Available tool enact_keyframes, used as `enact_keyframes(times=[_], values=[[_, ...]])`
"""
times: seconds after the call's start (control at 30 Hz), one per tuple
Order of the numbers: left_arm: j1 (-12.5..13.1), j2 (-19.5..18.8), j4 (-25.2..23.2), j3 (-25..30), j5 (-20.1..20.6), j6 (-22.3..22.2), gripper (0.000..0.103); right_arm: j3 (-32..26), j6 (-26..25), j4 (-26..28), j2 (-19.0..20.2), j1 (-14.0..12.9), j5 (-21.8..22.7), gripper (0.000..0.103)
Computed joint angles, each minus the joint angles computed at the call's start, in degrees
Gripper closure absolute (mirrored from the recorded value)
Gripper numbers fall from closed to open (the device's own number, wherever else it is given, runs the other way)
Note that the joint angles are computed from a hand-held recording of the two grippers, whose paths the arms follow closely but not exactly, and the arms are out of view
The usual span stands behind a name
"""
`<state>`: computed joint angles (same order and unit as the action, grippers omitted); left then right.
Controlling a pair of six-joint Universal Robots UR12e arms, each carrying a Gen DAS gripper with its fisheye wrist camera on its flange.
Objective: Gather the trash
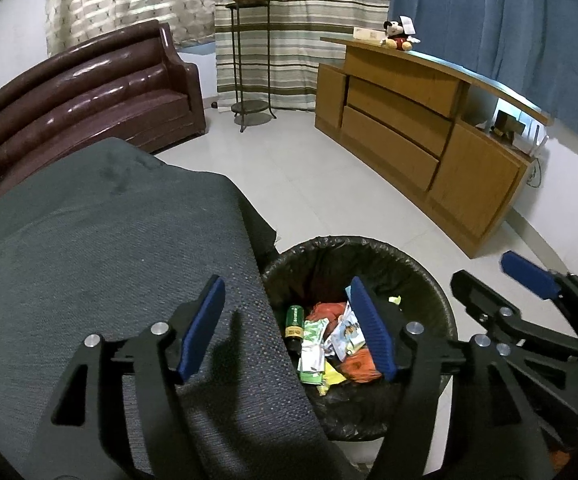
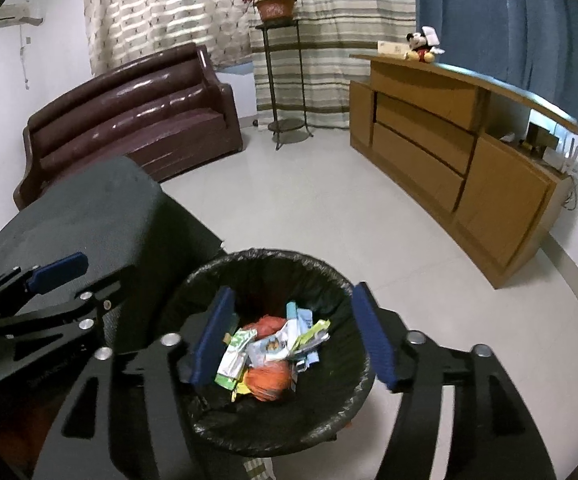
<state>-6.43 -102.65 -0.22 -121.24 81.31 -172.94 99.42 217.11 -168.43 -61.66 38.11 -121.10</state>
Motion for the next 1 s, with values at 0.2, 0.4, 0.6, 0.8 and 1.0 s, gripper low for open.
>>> enact_keyframes(times=[0.2,0.4,0.6,0.8,1.0], values=[[0.2,0.9,2.6,-1.3,1.4,-0.4,0.031,0.5,1.0,-0.7,-0.4,0.8,-4.4,0.024],[0.9,2.8,4.1,-3.2,2.4,-0.7,0.024,0.7,2.9,0.5,-0.5,1.6,-6.7,0.023],[2.0,5.1,6.2,-5.5,3.5,-0.9,0.02,0.7,3.3,0.9,-0.7,3.2,-9.7,0.023],[2.9,7.7,8.0,-7.9,4.0,-1.5,0.014,0.9,3.1,0.5,-1.5,4.0,-9.5,0.023],[3.3,9.8,9.7,-9.7,4.5,-1.3,0.011,0.6,1.6,0.3,-1.6,5.1,-10.9,0.021]])
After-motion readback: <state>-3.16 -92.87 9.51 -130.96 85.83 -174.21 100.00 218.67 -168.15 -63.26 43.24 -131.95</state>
